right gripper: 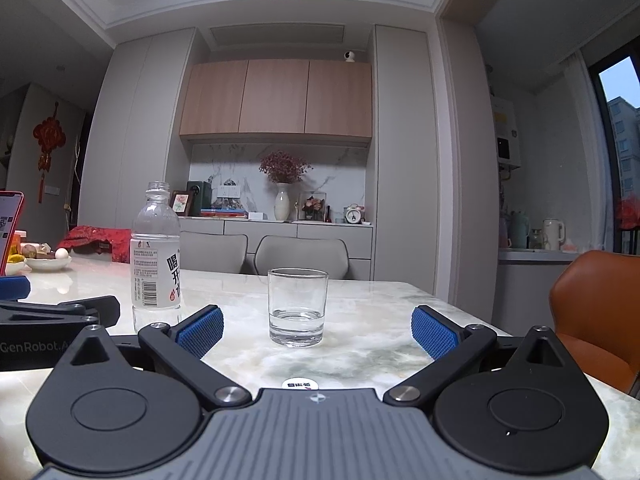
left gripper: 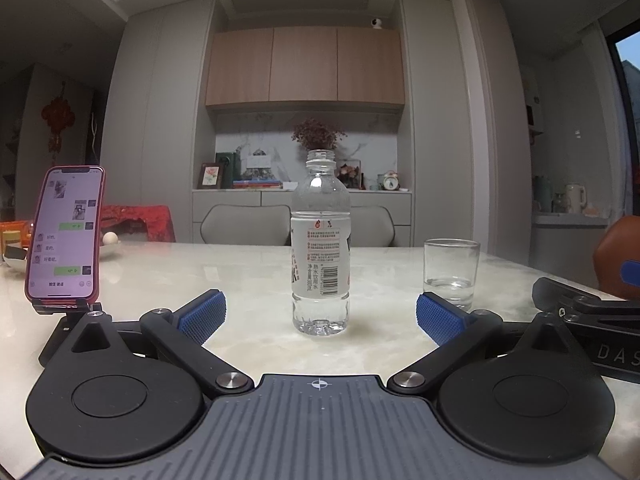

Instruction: Unscrew bottle cap and pour

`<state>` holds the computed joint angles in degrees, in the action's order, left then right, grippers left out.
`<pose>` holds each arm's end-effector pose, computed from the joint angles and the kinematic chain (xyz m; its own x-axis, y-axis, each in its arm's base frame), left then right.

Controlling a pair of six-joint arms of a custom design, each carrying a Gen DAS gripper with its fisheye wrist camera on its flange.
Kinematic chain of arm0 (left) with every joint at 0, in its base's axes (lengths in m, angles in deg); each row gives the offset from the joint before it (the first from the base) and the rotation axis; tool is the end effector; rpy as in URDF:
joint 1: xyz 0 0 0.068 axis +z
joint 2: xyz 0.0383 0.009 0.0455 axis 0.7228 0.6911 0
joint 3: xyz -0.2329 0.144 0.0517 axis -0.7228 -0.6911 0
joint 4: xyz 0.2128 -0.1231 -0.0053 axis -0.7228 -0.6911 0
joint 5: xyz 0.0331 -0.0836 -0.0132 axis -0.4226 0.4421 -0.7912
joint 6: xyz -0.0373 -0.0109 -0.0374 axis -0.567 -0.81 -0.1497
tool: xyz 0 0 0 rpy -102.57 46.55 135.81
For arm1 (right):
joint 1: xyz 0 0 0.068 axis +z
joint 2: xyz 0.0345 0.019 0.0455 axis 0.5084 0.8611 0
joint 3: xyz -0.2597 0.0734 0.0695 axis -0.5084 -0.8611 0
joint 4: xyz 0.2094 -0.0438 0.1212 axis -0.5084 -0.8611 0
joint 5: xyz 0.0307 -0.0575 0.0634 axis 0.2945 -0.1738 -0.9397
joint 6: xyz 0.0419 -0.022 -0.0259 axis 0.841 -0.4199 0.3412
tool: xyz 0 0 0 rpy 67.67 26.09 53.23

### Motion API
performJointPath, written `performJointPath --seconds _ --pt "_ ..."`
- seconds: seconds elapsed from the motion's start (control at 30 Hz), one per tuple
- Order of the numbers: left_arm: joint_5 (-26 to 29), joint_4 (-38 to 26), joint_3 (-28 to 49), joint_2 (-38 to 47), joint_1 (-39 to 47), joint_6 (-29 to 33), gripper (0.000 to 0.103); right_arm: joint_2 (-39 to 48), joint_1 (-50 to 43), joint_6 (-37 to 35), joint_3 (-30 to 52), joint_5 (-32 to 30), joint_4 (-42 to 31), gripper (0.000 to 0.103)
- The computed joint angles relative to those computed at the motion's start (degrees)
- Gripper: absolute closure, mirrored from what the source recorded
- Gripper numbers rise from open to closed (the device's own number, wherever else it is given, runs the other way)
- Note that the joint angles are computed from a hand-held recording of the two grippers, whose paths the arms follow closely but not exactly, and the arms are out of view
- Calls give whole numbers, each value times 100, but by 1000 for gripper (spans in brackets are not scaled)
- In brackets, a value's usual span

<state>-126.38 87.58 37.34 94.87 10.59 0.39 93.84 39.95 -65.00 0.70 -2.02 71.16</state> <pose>0.2694 -0.1597 0.1583 -0.0835 -0.0151 -0.9964 -0.2599 0.9656 0.0071 0.3212 0.0567 0.1565 -0.0272 -0.0312 -0.9991 -0.2629 0.9645 -0.0230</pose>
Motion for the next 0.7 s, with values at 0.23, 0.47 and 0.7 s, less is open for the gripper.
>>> performJointPath --seconds 0.23,0.47,0.7 --pt "-86 -93 52 18 -28 19 0 -40 -3 44 32 -8 -110 0" --pt "-53 -242 71 -46 -15 -30 0 -42 -6 30 56 -6 -149 0" --pt "-34 -220 63 -59 -1 -69 0 -36 -1 11 58 12 -152 0"
